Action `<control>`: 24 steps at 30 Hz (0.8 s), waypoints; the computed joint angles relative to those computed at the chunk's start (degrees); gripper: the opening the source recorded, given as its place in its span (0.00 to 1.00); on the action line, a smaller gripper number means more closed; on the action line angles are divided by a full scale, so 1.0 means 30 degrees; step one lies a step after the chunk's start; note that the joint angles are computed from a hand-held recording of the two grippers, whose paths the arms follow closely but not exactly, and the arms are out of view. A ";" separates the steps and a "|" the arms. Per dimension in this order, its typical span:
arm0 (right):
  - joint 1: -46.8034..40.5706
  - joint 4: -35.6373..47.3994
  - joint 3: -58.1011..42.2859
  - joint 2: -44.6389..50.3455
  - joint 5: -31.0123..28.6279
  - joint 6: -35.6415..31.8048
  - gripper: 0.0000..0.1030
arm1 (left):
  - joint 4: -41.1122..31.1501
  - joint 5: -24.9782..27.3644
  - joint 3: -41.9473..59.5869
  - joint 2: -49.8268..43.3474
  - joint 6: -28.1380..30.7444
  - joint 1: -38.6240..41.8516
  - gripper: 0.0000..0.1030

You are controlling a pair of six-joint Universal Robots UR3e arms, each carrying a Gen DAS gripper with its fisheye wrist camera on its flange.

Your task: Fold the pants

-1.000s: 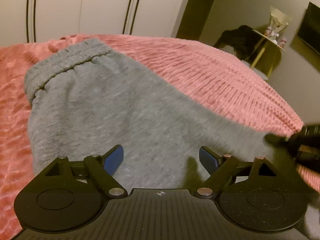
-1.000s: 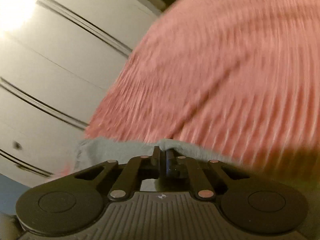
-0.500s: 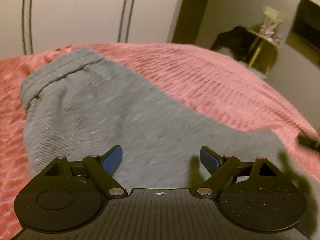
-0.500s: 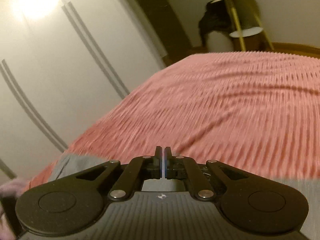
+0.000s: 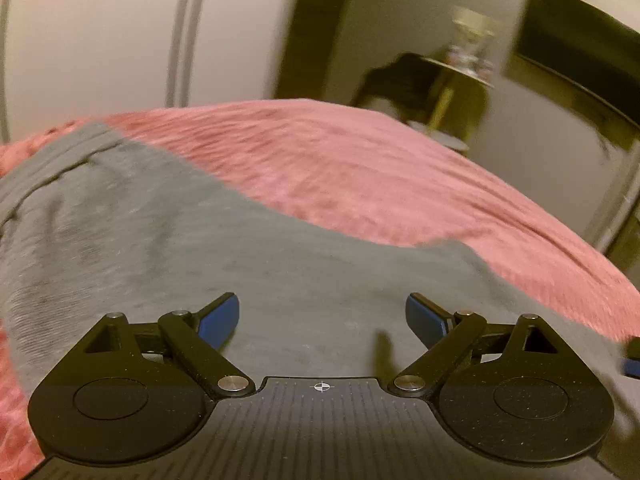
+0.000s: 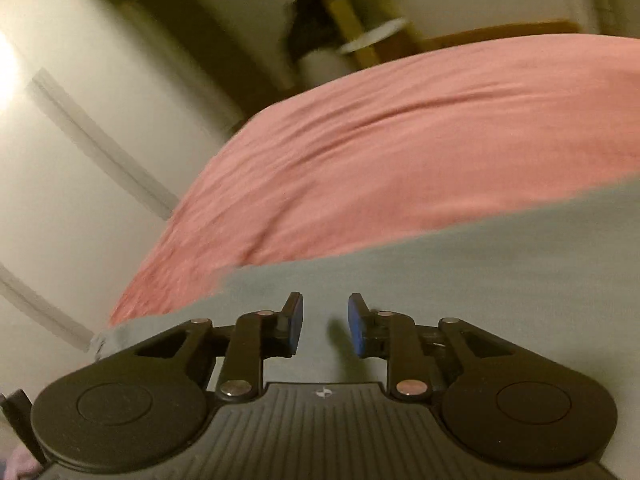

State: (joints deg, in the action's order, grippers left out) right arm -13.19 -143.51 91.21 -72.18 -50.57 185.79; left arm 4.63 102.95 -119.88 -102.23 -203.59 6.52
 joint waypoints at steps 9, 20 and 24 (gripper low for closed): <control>-1.0978 0.3612 0.5423 -0.6030 -0.0744 -0.3615 0.42 | -0.1625 -0.0619 0.1275 -0.0051 0.2209 -0.2882 0.91; -2.0083 0.2356 1.0874 -0.9532 0.0563 -0.3639 0.47 | -0.4581 -0.0746 0.2269 -0.0413 0.1443 -0.4329 0.92; -2.0333 0.0086 1.0934 -0.7015 0.3099 -0.3505 0.47 | -0.4664 -0.0857 0.1876 0.0034 0.1591 -0.4401 0.92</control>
State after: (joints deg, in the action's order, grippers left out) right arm -74.19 -143.25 124.01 -93.22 -41.28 175.27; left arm -9.36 100.38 -114.25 -102.13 -198.81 -6.69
